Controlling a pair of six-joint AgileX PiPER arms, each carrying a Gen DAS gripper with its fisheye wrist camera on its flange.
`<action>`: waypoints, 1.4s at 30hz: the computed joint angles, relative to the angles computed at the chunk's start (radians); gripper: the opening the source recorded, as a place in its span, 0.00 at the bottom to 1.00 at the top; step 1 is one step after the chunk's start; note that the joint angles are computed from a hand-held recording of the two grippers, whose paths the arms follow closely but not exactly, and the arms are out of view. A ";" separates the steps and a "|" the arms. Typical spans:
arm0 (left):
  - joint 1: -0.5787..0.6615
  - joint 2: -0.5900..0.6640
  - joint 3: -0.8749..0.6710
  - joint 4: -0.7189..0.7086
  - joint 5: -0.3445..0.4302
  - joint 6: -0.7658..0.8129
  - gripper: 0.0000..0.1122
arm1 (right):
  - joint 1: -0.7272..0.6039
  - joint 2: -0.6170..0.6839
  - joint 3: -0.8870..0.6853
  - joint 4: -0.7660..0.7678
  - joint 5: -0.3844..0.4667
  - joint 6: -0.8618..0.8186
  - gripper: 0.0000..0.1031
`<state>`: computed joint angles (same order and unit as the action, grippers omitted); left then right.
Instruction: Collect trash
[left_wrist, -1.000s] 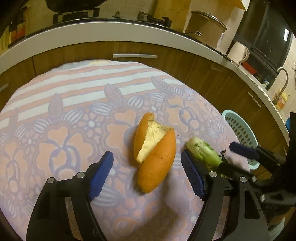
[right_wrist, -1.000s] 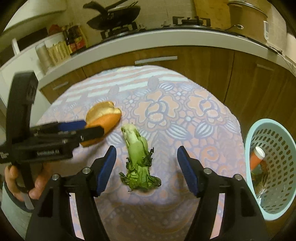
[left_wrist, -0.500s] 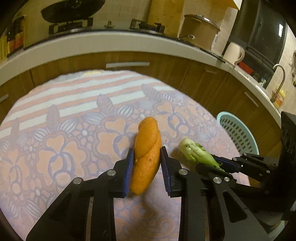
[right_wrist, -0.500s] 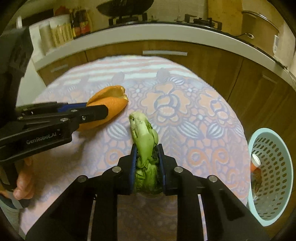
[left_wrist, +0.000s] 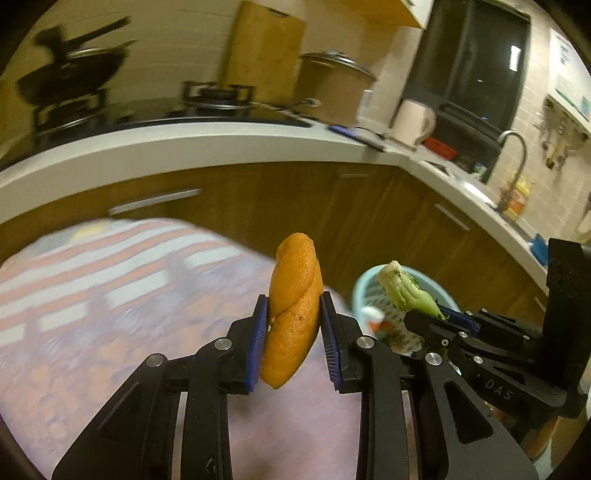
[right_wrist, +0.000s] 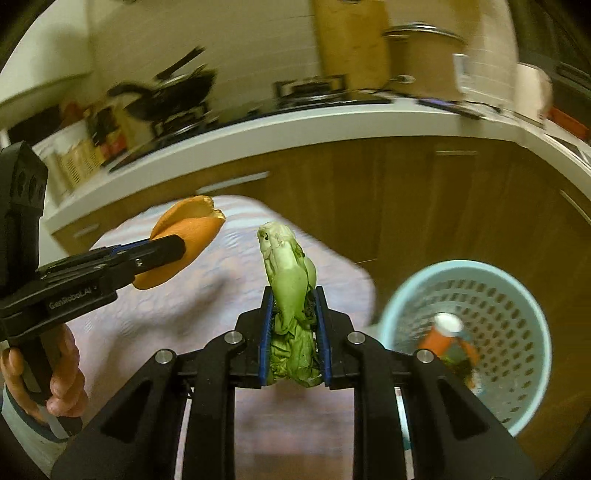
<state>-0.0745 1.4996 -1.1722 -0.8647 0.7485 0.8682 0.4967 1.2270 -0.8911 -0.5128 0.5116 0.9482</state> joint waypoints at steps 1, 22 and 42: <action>-0.036 0.014 -0.017 0.005 -0.015 -0.015 0.23 | -0.053 -0.025 0.019 0.047 -0.013 -0.053 0.17; -0.468 0.369 -0.309 0.218 -0.094 -0.300 0.26 | -0.818 -0.014 0.215 1.010 -0.057 -1.135 0.18; -0.476 0.120 -0.042 0.204 -0.261 -0.272 0.60 | -0.751 -0.223 0.248 0.876 -0.001 -0.950 0.57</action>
<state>-0.5505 1.6192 -1.2143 -0.6607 0.4872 0.5960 -0.2545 1.0037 -0.6434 0.3632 0.5111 -0.0015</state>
